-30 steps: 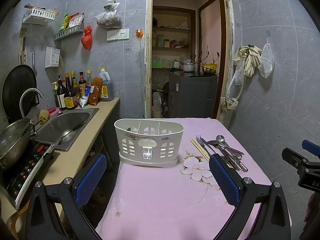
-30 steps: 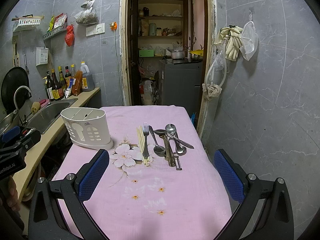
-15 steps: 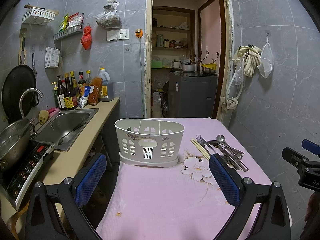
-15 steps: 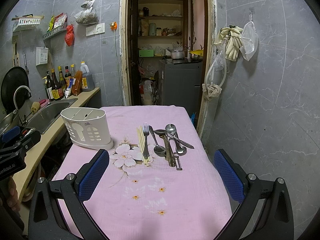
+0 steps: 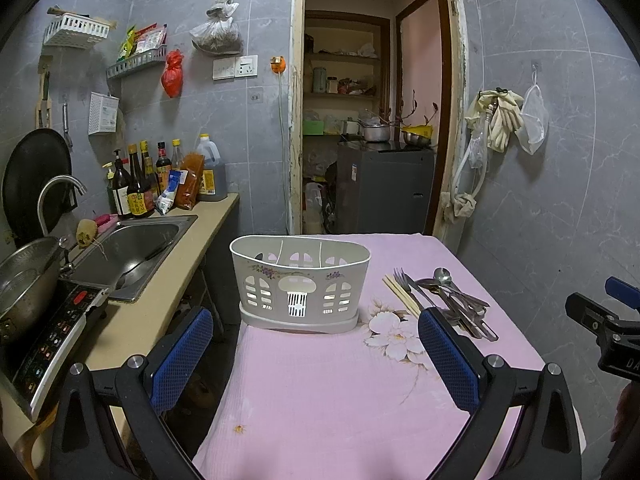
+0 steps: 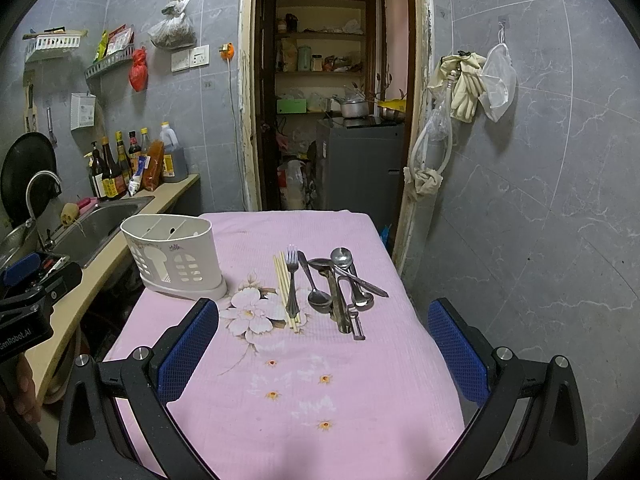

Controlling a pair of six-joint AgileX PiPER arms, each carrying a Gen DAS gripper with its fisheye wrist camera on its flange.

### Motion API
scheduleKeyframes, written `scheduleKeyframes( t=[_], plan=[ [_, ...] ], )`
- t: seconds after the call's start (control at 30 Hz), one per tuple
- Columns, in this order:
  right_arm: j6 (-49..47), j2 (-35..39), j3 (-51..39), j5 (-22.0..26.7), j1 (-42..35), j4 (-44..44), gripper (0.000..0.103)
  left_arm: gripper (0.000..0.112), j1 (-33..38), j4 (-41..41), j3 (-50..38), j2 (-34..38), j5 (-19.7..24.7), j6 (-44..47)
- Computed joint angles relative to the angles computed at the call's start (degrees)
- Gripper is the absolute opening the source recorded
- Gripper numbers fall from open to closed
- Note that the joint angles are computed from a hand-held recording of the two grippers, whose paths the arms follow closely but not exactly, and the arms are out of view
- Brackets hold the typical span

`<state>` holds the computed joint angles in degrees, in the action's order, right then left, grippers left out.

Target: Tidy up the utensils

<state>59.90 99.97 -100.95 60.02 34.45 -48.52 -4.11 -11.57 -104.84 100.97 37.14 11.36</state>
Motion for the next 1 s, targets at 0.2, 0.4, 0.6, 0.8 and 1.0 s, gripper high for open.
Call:
scheduleKeyframes(
  t=[0.2,0.4,0.6,0.8,1.0],
  plan=[
    [0.24,0.18,-0.12,0.29,0.06,-0.21,0.102,0.103,-1.00,1.23,-0.35,0.19,0.20,-1.45],
    [0.52,0.37,0.00,0.07,-0.28,-0.30,0.102,0.103,-0.27,0.30,-0.39,1.85,-0.11,0.73],
    [0.55,0.03,0.14,0.53,-0.41,-0.29,0.102,0.103,-0.06,0.06,-1.50,2.27,1.15,1.23],
    [1.82,-0.52,0.91,0.78,-0.41,-1.18,0.102,0.103,-0.39,0.20,-1.95,2.83,1.00,1.78],
    [1.59,-0.54,-0.03,1.64,-0.80,-1.37,0.102,0.103,-1.31,1.79,-3.88,3.91,0.94,1.95]
  ],
)
